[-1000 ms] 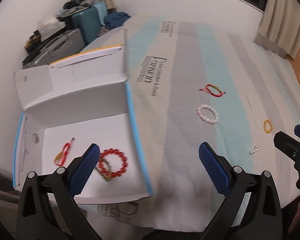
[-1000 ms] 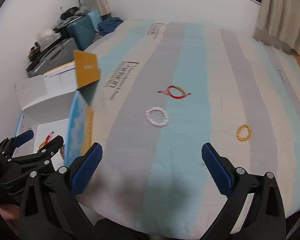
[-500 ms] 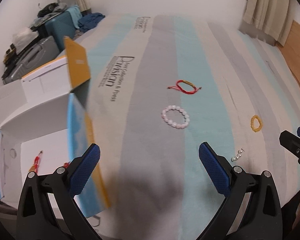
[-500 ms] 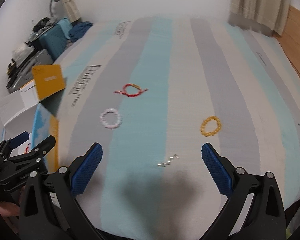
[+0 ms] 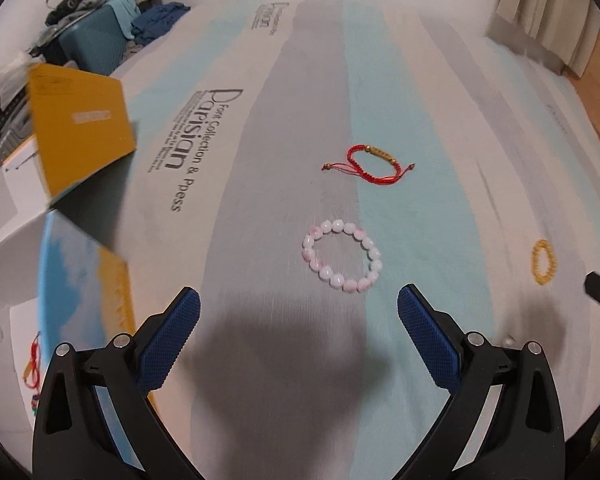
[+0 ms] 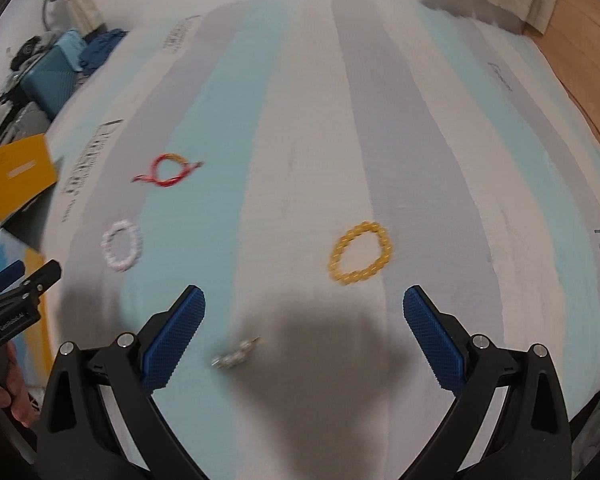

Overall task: Organize jewelry
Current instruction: 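Lower left tool to white pearl bracelet while right tool approaches yellow bracelet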

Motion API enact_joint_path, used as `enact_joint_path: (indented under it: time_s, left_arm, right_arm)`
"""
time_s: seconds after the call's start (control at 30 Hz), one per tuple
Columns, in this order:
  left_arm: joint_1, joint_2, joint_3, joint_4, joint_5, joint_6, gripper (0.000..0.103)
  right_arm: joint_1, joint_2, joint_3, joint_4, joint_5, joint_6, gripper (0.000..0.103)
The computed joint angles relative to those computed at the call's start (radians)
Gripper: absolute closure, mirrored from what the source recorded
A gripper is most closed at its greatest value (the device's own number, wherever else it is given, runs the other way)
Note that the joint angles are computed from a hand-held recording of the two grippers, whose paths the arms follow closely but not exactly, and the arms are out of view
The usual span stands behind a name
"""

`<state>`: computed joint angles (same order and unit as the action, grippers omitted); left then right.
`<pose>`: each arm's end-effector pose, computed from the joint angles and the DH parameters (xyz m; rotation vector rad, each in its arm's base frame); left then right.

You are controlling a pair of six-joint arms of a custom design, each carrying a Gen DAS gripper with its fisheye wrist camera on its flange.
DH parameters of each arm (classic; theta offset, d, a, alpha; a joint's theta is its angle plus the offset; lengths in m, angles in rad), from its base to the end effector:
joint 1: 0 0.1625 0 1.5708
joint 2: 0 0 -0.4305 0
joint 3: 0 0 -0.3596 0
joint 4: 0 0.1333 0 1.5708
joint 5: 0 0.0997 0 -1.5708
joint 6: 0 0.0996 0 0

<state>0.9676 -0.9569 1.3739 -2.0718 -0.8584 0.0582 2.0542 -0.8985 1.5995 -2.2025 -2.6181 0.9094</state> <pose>-0.2237 -0.6746 0.3020 0.7609 2.3346 -0.3452 0.3386 -0.5439 0.2108 -0.4195 -2.1466 0.7518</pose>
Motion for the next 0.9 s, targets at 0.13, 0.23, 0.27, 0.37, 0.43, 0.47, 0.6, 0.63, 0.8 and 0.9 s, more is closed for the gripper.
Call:
enact_joint_path:
  time_s: [0.13, 0.23, 0.27, 0.37, 0.43, 0.47, 0.6, 0.63, 0.8, 0.9]
  left_arm:
    - [0.022, 0.064, -0.045, -0.004, 0.001, 0.017, 0.006]
    - [0.037, 0.106, -0.072, -0.005, 0.003, 0.03, 0.006]
    - [0.041, 0.118, -0.081, -0.001, 0.003, 0.032, 0.006]
    - [0.049, 0.144, -0.086, -0.02, 0.003, 0.054, 0.006]
    - [0.052, 0.154, -0.085, -0.031, -0.001, 0.065, 0.006]
    - [0.054, 0.161, -0.087, -0.031, -0.001, 0.067, 0.006]
    - [0.061, 0.182, -0.087, -0.042, -0.01, 0.079, 0.006]
    - [0.062, 0.185, -0.086, -0.045, -0.013, 0.082, 0.006]
    - [0.066, 0.195, -0.081, -0.059, -0.019, 0.086, 0.012]
    - [0.068, 0.194, -0.085, -0.057, -0.034, 0.08, 0.027]
  right_arm:
    - [-0.057, -0.014, 0.021, -0.027, 0.009, -0.03, 0.008]
    - [-0.097, -0.015, 0.034, -0.057, 0.025, -0.056, 0.008]
    - [-0.111, -0.014, 0.039, -0.069, 0.034, -0.063, 0.008]
    - [-0.147, -0.017, 0.058, -0.106, 0.059, -0.082, 0.008]
    - [-0.166, -0.015, 0.066, -0.126, 0.074, -0.097, 0.008]
    - [-0.174, -0.014, 0.07, -0.135, 0.08, -0.1, 0.008]
    - [-0.197, -0.014, 0.091, -0.174, 0.099, -0.116, 0.01]
    - [-0.2, -0.013, 0.095, -0.181, 0.102, -0.121, 0.011]
    - [-0.208, -0.011, 0.114, -0.215, 0.093, -0.127, 0.023]
    - [-0.203, -0.002, 0.113, -0.219, 0.079, -0.126, 0.032]
